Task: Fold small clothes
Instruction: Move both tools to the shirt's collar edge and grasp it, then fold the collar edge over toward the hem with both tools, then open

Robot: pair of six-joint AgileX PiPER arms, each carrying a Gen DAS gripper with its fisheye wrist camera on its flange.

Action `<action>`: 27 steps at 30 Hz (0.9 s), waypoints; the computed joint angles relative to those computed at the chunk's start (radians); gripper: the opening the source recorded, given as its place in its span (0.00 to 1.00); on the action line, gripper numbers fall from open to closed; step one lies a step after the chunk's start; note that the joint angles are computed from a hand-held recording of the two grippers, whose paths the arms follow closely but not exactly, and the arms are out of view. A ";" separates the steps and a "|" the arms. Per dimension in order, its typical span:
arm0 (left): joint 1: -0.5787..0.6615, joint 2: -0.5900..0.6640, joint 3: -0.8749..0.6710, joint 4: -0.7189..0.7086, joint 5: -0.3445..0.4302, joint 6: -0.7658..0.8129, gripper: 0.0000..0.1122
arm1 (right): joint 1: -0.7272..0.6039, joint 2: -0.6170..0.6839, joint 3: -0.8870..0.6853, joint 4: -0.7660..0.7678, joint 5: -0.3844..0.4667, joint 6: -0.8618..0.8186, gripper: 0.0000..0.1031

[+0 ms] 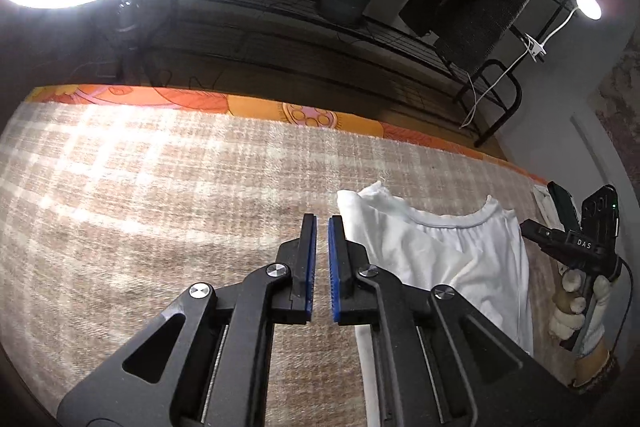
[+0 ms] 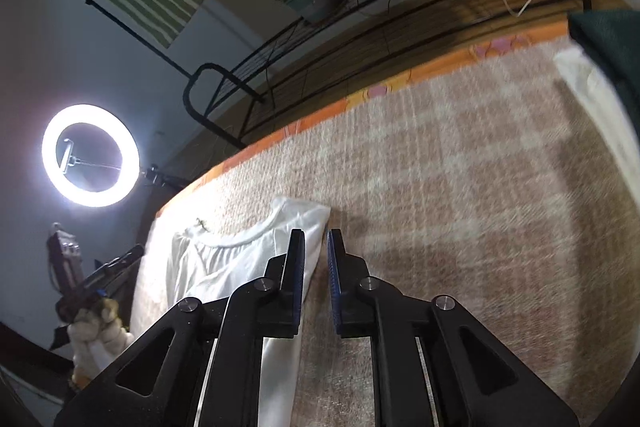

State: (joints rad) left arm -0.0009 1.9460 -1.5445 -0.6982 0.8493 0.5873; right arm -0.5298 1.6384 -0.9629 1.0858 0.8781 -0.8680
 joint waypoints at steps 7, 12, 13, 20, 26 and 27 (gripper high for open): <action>-0.102 0.093 -0.086 0.029 -0.019 -0.101 0.33 | 0.062 0.039 -0.043 -0.017 -0.018 0.030 0.27; -0.198 0.093 -0.062 0.158 -0.128 -0.129 0.05 | 0.131 0.033 -0.043 -0.034 -0.091 0.028 0.21; -0.214 0.081 -0.047 0.184 -0.157 -0.138 0.05 | 0.157 0.025 -0.045 -0.056 -0.127 0.047 0.04; -0.171 -0.028 0.048 0.035 -0.153 -0.034 0.04 | 0.214 -0.069 -0.007 -0.100 -0.206 0.049 0.02; -0.128 -0.224 0.192 -0.018 -0.128 0.058 0.04 | 0.155 -0.216 0.033 -0.089 -0.106 0.043 0.02; -0.121 -0.258 0.218 -0.023 -0.125 0.076 0.04 | 0.154 -0.256 0.037 -0.109 -0.086 0.060 0.02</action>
